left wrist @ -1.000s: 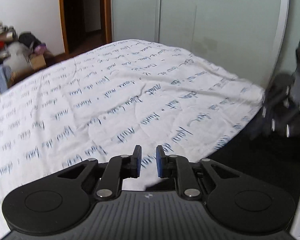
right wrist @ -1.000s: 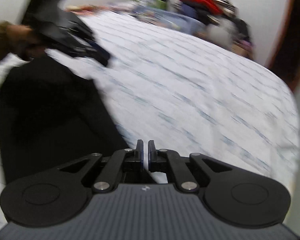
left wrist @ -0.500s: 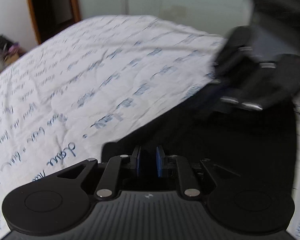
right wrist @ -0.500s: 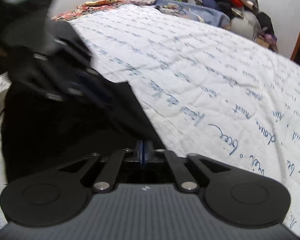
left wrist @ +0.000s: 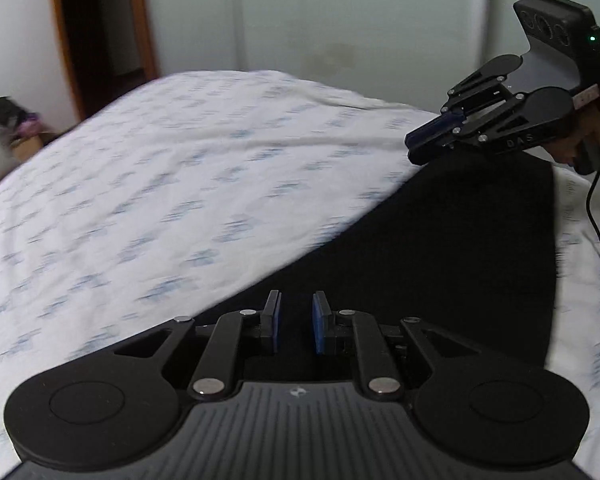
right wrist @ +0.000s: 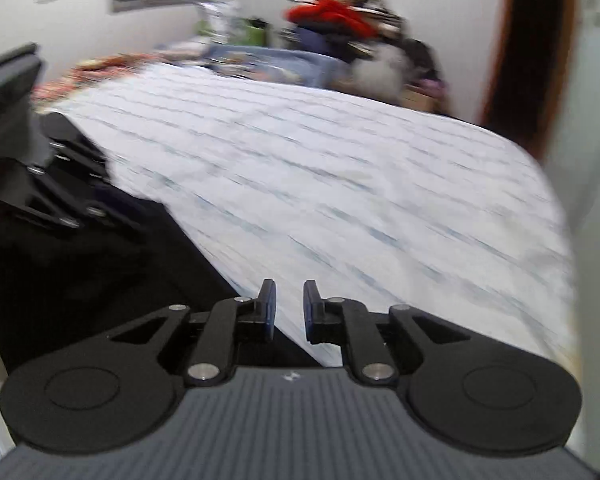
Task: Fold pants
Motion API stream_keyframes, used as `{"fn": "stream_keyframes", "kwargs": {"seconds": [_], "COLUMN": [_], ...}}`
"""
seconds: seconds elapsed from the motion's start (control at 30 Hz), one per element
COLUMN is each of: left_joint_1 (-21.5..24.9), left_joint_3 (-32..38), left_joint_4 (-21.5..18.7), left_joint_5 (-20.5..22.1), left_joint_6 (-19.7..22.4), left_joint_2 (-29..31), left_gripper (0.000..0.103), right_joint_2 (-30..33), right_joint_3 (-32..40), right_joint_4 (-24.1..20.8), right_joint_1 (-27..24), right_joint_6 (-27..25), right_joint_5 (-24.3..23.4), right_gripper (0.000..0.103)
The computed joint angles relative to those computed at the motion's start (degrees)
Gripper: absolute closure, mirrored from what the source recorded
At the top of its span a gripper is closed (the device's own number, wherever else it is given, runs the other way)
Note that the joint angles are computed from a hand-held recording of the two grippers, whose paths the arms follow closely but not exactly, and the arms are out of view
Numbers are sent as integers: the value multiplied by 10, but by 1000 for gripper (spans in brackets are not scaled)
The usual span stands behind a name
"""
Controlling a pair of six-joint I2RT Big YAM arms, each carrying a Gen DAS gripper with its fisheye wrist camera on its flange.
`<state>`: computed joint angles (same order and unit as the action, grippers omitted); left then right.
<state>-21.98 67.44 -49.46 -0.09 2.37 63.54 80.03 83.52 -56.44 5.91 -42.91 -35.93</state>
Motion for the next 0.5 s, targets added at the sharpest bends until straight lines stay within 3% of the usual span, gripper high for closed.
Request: {"fn": "stream_keyframes", "kwargs": {"seconds": [0.17, 0.27, 0.37, 0.5], "left_joint_1": [-50, -74, -89, -82], "left_joint_3": [51, 67, 78, 101], "left_joint_4": [6, 16, 36, 53], "left_joint_5": [38, 27, 3, -6], "left_joint_6": [-45, -91, -103, -128], "left_joint_2": [80, 116, 134, 164], "left_gripper": [88, 86, 80, 80], "right_joint_2": [-28, -33, -37, -3], "right_joint_3": [-32, -56, -86, -65], "right_joint_4": [-48, -56, -6, 54], "right_joint_1": [-65, -74, -53, -26], "right_joint_6": [-50, -74, -57, 0], "right_joint_5": [50, 69, 91, 95], "right_gripper": [91, 92, 93, 89]}}
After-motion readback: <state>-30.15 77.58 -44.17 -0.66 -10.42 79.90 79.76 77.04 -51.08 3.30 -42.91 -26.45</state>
